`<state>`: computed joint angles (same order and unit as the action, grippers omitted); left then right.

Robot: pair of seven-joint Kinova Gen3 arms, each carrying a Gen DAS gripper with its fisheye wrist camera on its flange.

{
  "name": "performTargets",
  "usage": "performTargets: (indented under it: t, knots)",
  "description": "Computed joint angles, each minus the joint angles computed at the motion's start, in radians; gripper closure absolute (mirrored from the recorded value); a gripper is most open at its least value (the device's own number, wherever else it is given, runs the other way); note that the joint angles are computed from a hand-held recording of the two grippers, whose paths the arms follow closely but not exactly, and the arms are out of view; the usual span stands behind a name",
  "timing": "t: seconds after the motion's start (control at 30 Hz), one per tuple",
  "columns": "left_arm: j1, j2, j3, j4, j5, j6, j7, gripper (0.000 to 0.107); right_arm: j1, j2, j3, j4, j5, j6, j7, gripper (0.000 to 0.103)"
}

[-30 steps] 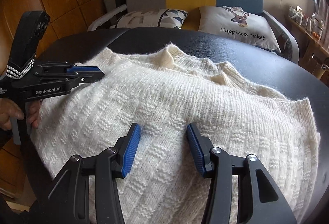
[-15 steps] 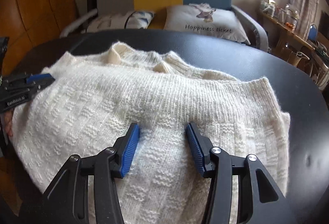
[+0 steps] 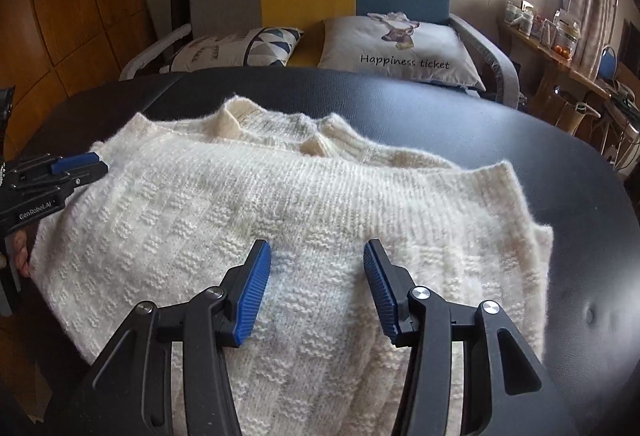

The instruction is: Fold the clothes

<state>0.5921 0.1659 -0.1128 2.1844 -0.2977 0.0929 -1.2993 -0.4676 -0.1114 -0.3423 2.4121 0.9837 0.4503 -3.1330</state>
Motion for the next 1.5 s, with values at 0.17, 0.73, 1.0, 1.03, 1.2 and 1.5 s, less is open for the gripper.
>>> performTargets:
  t: [0.17, 0.73, 1.0, 1.03, 1.2, 1.5]
  knots:
    - [0.094, 0.049, -0.104, -0.017, -0.075, 0.005, 0.106, 0.080, 0.086, 0.000, -0.057, -0.015, -0.052, 0.054, 0.076, 0.050]
    - [-0.017, 0.103, 0.045, -0.151, -0.036, 0.131, -0.024, 0.074, 0.069, 0.005, 0.289, -0.004, -0.267, -0.098, 0.472, 0.046]
    - [-0.175, 0.091, 0.201, -0.119, 0.032, 0.062, -0.127, 0.101, 0.196, 0.044, 0.036, 0.009, 0.024, -0.053, 0.197, 0.093]
    - [-0.212, 0.092, 0.236, -0.125, 0.063, 0.064, -0.160, 0.103, 0.189, 0.038, 0.038, 0.011, 0.044, -0.047, 0.175, 0.095]
    - [-0.372, 0.127, 0.378, -0.160, 0.242, 0.087, -0.262, 0.098, 0.205, 0.016, 0.059, 0.002, 0.005, -0.058, 0.225, 0.096]
    - [-0.550, 0.117, 0.540, -0.178, 0.469, 0.179, -0.514, 0.072, 0.206, -0.004, 0.079, -0.013, -0.107, -0.101, 0.371, 0.070]
